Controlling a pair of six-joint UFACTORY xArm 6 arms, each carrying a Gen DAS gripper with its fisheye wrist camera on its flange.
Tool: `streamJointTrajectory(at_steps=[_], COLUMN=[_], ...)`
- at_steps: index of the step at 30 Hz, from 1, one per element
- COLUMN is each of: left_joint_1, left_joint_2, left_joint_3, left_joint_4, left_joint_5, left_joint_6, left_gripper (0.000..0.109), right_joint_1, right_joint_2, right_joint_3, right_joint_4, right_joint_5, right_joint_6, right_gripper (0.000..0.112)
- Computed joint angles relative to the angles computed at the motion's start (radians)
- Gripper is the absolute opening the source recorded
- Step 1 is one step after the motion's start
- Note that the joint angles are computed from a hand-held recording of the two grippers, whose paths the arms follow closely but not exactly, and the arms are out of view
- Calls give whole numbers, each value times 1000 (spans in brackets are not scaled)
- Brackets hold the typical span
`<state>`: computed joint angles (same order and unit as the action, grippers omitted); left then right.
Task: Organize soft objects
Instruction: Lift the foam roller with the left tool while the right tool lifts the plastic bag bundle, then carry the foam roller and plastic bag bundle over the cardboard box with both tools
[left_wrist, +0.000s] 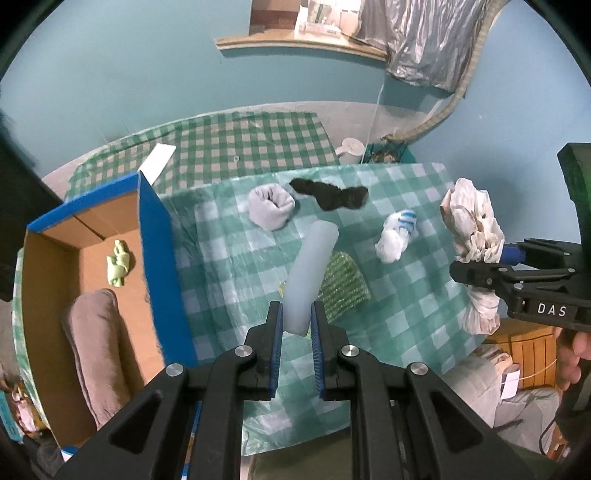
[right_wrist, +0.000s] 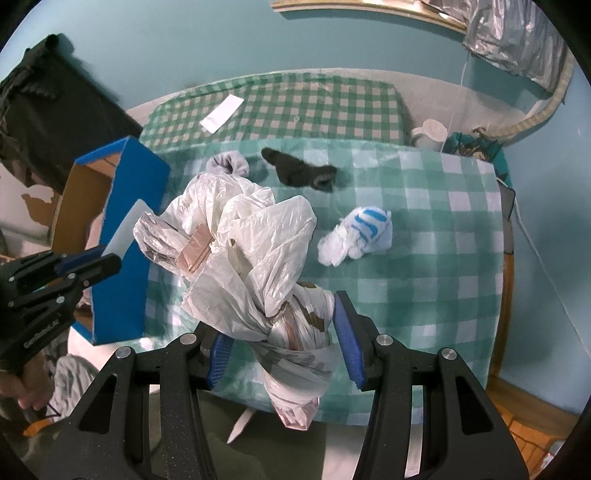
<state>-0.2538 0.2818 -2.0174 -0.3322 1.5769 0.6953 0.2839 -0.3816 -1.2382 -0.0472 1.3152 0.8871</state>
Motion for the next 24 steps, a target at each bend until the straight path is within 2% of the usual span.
streamJointTrajectory(at_steps=[9, 24], left_joint_1=[25, 82], left_joint_2=[42, 91], left_joint_3=[-98, -202], left_joint_4=[-16, -11], left_joint_5=[28, 53], left_joint_6=[-21, -55], left_gripper=[14, 14], right_joint_1=[5, 28], right_joint_2=[53, 156], right_joint_3=[-109, -241], right_joint_4=[-33, -31], right_joint_5=[31, 23], right_joint_6=[-3, -42], right_gripper=[51, 51])
